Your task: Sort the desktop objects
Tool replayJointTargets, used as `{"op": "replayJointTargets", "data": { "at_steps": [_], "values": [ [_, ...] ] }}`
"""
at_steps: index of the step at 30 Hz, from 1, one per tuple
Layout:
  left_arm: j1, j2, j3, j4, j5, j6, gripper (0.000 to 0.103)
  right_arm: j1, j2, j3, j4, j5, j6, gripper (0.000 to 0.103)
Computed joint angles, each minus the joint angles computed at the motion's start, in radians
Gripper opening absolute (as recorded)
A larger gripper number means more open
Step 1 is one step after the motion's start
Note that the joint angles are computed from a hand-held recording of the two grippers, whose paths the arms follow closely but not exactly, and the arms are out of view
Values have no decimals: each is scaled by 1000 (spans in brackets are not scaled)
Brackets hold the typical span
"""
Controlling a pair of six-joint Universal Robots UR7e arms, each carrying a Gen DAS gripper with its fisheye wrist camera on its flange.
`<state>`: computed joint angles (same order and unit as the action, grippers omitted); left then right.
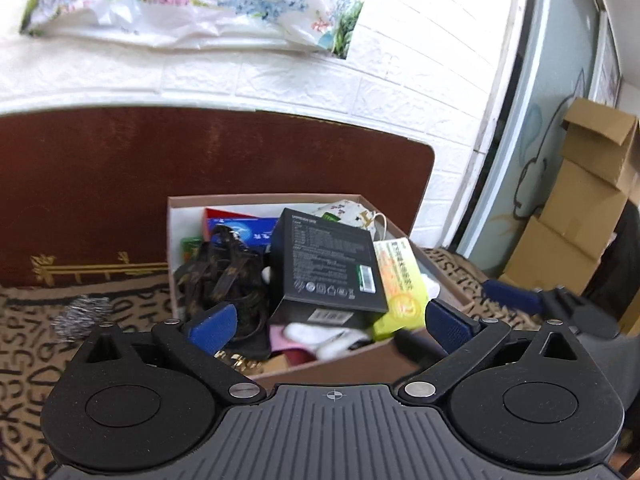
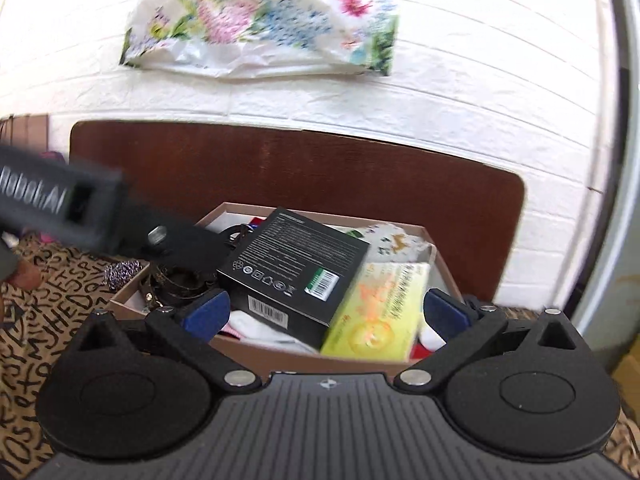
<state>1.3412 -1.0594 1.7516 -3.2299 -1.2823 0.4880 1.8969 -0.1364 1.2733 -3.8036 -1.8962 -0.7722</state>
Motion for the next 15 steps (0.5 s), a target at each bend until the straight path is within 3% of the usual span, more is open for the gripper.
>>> {"op": "replayJointTargets", "data": {
  "at_steps": [5,15],
  "values": [
    [-23,-35,100,-125,52,34,103,8,-35,71,-57,-48,11,102],
    [-75,-47,194,-209,200,96,103,27,-87,209,-152,-108,15,102]
  ]
}}
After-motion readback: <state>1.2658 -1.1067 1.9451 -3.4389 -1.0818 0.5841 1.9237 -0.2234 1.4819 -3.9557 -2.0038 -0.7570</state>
